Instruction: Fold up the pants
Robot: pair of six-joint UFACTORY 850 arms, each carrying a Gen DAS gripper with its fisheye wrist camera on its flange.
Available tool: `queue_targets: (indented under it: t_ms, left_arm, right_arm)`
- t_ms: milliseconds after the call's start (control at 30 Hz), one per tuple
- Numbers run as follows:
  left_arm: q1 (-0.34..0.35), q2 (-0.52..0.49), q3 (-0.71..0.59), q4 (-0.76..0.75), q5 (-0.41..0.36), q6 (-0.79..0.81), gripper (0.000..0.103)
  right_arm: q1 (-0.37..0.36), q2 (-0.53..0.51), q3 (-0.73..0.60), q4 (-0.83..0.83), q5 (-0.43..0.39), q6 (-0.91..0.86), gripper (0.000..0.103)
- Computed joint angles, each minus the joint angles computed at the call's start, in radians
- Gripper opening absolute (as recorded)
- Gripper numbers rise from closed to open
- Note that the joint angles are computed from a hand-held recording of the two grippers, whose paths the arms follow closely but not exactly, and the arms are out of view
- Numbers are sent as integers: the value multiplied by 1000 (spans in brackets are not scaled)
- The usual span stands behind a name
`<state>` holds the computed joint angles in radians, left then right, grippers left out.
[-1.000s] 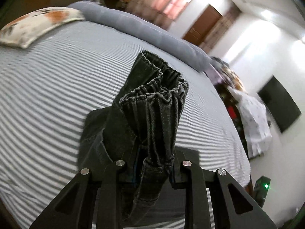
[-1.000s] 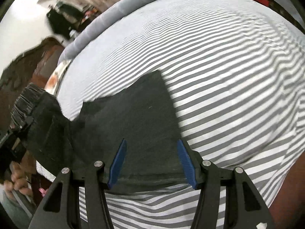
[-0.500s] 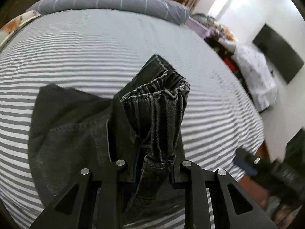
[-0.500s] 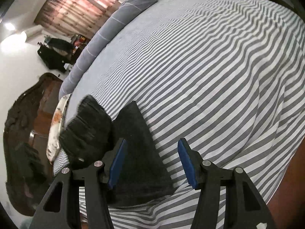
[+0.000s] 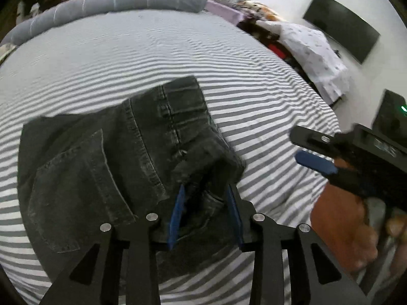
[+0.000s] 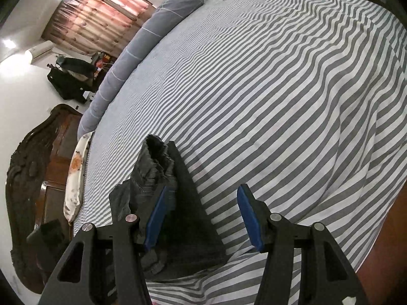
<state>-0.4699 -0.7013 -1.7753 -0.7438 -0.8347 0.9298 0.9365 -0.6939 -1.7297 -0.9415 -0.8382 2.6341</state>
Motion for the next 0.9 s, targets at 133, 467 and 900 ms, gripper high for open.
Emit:
queue_targets:
  t_ms: [133, 467, 900]
  left_arm:
    - [24, 22, 20, 1, 31, 36, 37]
    - [117, -14, 25, 153, 142, -54, 37]
    - [150, -24, 62, 169, 166, -7, 39]
  right_arm:
    - [-3, -21, -41, -8, 16, -47, 53]
    - [-51, -138, -194, 63, 234, -196, 44]
    - [-111, -284, -400, 309, 147, -504, 29]
